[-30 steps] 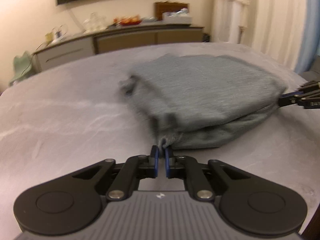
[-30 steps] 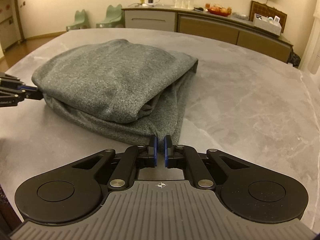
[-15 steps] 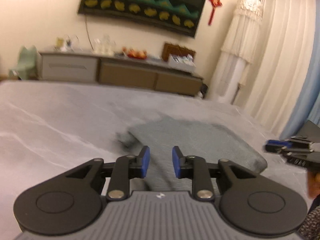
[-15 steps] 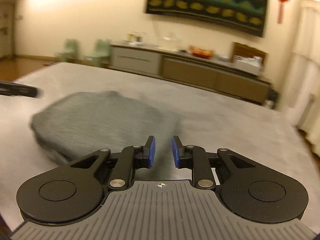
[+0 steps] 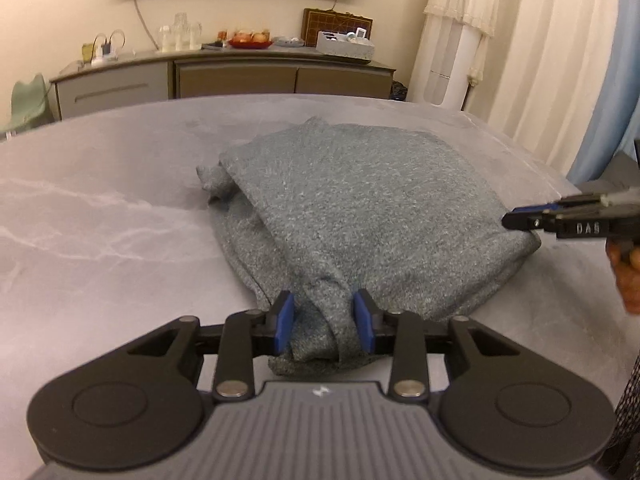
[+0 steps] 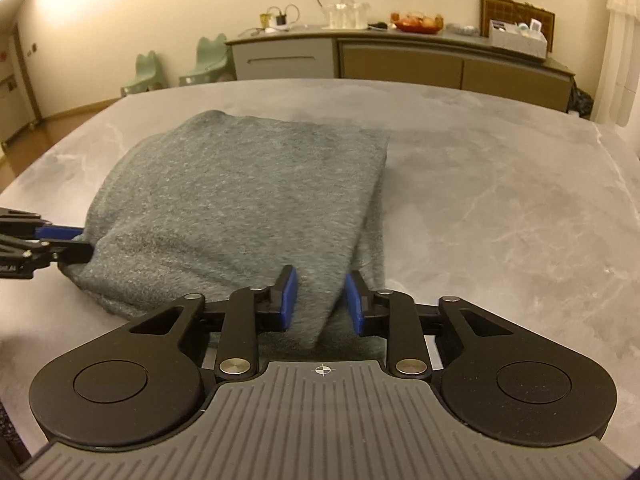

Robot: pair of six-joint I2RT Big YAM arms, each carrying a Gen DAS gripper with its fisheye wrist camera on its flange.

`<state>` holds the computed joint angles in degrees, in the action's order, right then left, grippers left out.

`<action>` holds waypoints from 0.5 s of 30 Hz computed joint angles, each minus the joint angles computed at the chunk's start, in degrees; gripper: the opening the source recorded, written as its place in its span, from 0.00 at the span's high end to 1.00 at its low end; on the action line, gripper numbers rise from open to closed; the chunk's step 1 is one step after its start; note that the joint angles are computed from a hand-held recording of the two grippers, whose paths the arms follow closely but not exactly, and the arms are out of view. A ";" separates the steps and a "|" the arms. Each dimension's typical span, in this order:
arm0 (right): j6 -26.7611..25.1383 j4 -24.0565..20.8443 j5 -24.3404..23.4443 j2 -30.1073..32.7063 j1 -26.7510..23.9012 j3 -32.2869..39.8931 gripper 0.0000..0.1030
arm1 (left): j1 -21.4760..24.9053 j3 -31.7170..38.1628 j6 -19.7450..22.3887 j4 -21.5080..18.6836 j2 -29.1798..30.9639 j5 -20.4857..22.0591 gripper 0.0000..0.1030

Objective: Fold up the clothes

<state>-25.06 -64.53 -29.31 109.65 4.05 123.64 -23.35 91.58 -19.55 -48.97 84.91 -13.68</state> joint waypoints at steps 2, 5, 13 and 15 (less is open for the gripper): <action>2.03 2.11 3.33 -0.91 0.00 -0.28 0.67 | -0.64 -0.13 1.29 1.69 -1.61 -2.03 0.69; 2.89 10.66 1.58 -5.25 -0.41 -5.68 0.68 | -0.94 -0.84 2.59 6.81 -2.72 -2.47 0.63; -0.94 -4.52 0.18 3.21 1.25 5.85 0.60 | -0.93 8.13 1.61 -4.67 4.89 -2.63 0.60; 0.76 -6.38 -0.93 5.19 0.85 11.53 0.60 | 0.07 8.40 2.01 -0.68 3.80 -2.70 0.58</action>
